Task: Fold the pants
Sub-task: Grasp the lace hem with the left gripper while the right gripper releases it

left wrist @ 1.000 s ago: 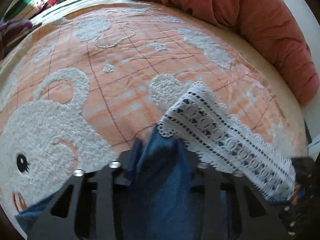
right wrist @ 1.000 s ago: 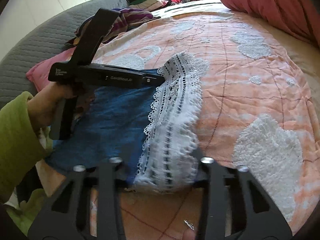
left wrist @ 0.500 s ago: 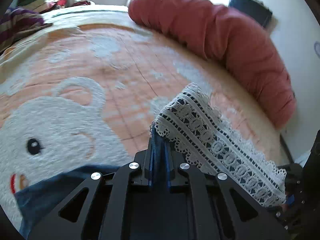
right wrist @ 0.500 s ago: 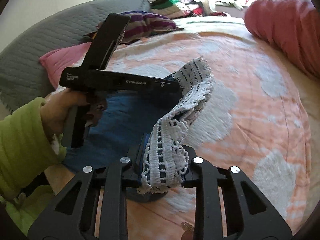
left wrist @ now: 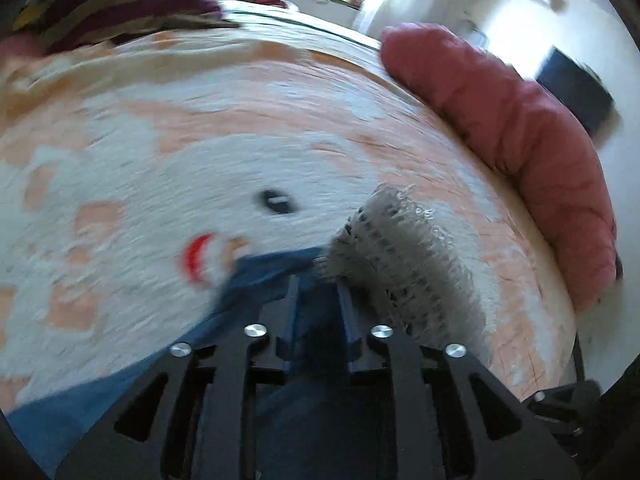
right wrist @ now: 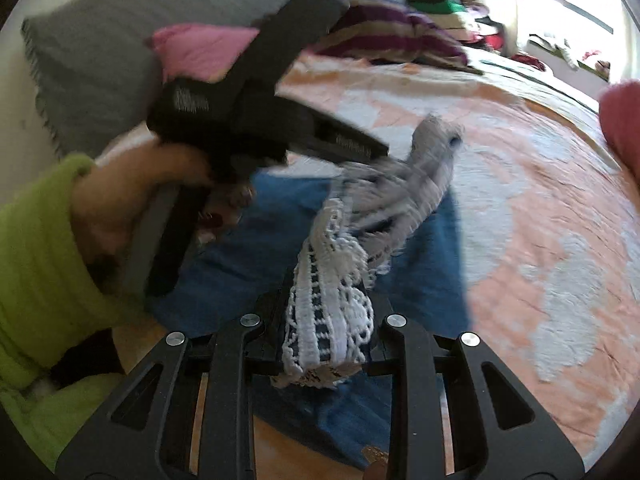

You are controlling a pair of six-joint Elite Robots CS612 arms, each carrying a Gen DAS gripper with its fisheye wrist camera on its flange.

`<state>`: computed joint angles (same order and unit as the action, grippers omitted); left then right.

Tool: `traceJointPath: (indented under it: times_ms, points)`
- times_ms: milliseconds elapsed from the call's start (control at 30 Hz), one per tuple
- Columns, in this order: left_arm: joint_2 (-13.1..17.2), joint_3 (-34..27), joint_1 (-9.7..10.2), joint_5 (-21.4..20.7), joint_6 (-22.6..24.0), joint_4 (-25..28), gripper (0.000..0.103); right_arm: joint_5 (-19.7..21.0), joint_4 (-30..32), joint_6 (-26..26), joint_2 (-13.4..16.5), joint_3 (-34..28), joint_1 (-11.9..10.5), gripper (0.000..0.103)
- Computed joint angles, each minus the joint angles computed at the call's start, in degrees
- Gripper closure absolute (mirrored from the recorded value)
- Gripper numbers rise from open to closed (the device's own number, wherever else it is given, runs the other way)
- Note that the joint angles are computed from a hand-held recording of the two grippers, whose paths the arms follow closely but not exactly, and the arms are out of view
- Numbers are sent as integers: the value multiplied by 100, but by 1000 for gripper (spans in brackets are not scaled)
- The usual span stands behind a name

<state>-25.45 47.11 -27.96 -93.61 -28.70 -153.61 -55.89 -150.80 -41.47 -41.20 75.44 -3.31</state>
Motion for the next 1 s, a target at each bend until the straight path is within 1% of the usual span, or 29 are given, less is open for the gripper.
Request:
traceJointPath:
  times_ms: [33,67,167,233,300,333,400,467,533,567,633,700,800,867,1000]
  points:
    - [-125,293,37,10,-243,-296,74,-66,-7,-92,-16,42,34,85]
    - [-243,575,75,4,-535,-581,72,-106,-8,-141,-25,65,52,85]
    - [-490,1222,151,-53,-1090,-1313,70,-242,-81,-309,-61,139,116,85]
    - [-607,1561,181,-25,-1389,-1685,70,-283,-146,-415,-102,212,157,85]
    - [-673,1818,219,-110,-1691,-2038,69,-267,-148,-530,-151,297,201,85]
    - [-680,1891,241,-197,-1843,-2160,61,-205,-95,-619,-178,337,221,85]
    - [-647,1888,257,-334,-1960,-2237,56,-140,-65,-797,-230,438,254,85]
    - [-624,1880,266,-452,-1972,-2263,55,-138,-36,-968,-268,518,288,85]
    - [-588,1831,255,-583,-1969,-2252,49,5,243,-1076,-310,503,271,85]
    - [-569,1802,251,-656,-1959,-2232,48,64,274,-1079,-341,519,244,85]
    - [-533,1750,244,-721,-1942,-2173,47,147,157,-1013,-403,577,173,80]
    - [-504,1696,234,-750,-1906,-2118,47,203,-82,-909,-467,656,68,72]
    - [-433,1556,215,-823,-1898,-2048,38,118,-239,-978,-574,834,-36,68]
    - [-384,1423,194,-802,-1813,-1881,36,34,-202,-1138,-585,881,-31,68]
    - [-291,1174,167,-783,-1721,-1569,33,-77,-87,-1333,-463,751,71,68]
